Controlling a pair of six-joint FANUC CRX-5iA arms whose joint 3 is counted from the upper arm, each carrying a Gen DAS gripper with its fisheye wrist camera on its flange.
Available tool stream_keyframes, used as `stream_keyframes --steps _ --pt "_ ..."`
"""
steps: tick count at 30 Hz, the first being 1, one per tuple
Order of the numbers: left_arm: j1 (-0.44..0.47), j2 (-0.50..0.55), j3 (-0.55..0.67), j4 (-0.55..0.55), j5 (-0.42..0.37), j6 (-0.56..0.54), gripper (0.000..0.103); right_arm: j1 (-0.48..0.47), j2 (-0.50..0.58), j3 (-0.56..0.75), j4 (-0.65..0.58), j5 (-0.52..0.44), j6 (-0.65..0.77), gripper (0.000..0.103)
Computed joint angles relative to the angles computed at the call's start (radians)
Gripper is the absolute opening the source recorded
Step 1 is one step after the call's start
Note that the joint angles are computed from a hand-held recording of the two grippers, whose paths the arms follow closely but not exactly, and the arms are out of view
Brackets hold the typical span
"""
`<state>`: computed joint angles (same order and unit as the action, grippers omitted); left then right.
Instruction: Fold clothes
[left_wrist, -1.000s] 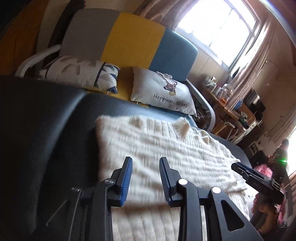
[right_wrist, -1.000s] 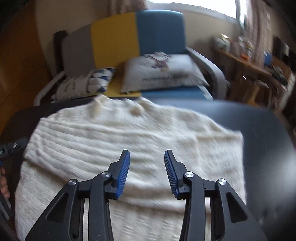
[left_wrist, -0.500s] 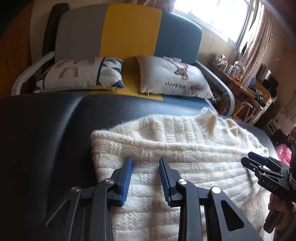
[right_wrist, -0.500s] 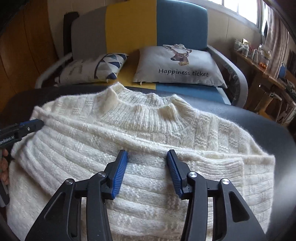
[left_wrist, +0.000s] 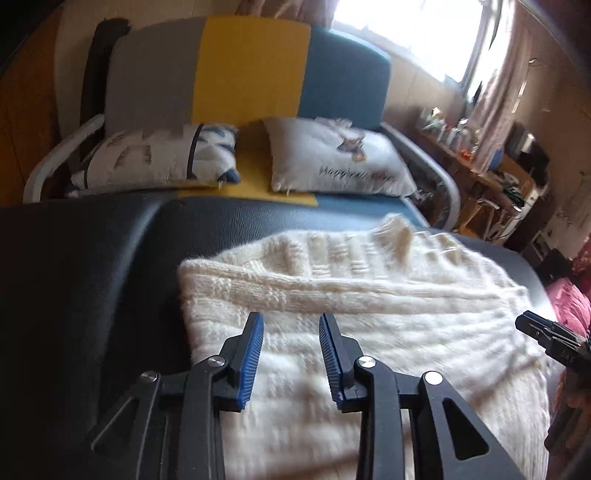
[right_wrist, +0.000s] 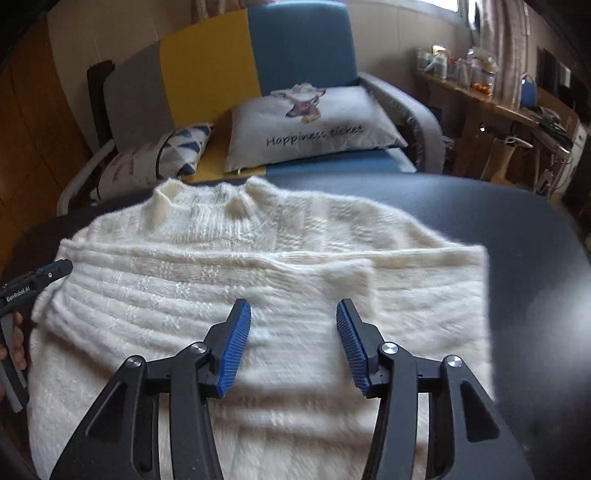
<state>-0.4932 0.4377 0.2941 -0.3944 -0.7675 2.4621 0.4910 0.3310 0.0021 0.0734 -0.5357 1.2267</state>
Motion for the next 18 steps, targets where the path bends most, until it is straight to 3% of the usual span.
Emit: stream_keyframes --steps 8,12,18 --pt "-0.121 -0.125 -0.156 -0.048 0.028 0.077 0.032 0.005 -0.212 -0.294 0.112 0.069 -0.13 0.053" --pt "-0.147 -0.11 -0.185 -0.004 0.007 0.066 0.031 -0.012 -0.217 -0.304 0.002 -0.004 -0.062 0.056" --pt "-0.16 -0.141 -0.207 -0.047 0.019 0.164 0.031 -0.026 -0.249 -0.312 -0.049 0.029 -0.024 0.056"
